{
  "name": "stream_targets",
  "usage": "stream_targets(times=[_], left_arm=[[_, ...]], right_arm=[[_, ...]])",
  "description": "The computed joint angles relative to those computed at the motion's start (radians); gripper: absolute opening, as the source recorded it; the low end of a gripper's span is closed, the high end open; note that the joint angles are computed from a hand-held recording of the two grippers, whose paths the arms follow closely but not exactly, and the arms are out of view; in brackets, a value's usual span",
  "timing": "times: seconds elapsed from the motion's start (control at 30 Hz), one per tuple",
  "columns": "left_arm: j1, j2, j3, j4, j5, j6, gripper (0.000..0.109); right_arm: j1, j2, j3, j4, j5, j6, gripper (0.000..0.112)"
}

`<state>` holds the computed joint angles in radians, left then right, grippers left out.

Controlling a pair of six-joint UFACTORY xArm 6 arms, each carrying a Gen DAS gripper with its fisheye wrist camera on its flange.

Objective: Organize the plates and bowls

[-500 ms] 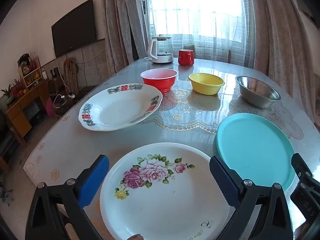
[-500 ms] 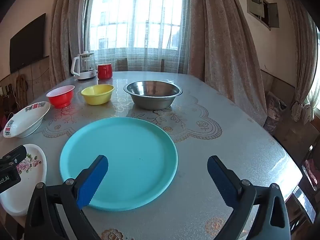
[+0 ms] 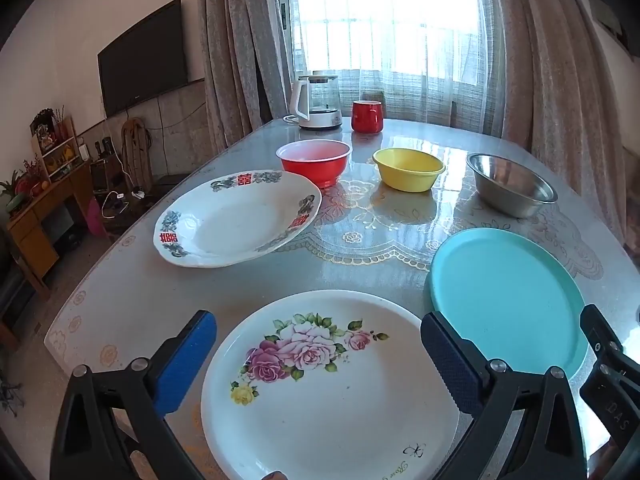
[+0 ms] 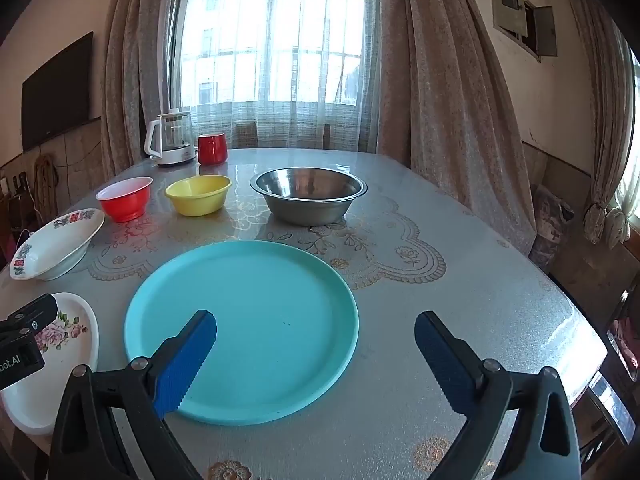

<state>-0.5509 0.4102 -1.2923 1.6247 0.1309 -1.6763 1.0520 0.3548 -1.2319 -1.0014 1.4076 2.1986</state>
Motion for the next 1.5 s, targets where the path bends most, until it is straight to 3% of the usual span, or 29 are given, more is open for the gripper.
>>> stream_targets(times=[0.5, 0.7, 0.83, 1.0, 1.17, 1.23, 1.33, 1.5], left_arm=[[0.018, 0.02, -0.008, -0.086, -0.028, 0.076, 0.103], [0.018, 0.015, -0.006, -0.046, -0.036, 0.049, 0.103], [0.041, 0.021, -0.01, -0.054, -0.095, 0.039, 0.103], [0.06, 0.03, 0.007, -0.173, -0.148, 0.121, 0.103], [0.055, 0.026, 0.008, -0.191, -0.135, 0.145, 0.103], [0.048, 0.016, 0.007, -0.157, -0.111, 0.122, 0.103], [0.049, 0.011, -0.005, -0.009, -0.104, -0.017, 0.103], [0.058, 0.022, 0.009, -0.13, -0.134, 0.099, 0.103]], right_arm=[[-0.009, 0.015, -0.015, -0.004, -0.011, -0.011, 0.101], [-0.002, 0.011, -0.013, 0.0, -0.001, 0.001, 0.101], [0.004, 0.013, -0.016, -0.007, 0.001, -0.004, 0.101], [0.015, -0.001, 0.002, -0.002, 0.005, 0.02, 0.101], [0.031, -0.012, 0.006, 0.003, 0.041, 0.035, 0.101], [0.035, -0.018, 0.007, 0.007, 0.057, 0.046, 0.101], [0.034, -0.03, 0.022, 0.0, 0.051, 0.065, 0.101], [0.028, -0.023, 0.021, 0.007, 0.02, 0.043, 0.101]])
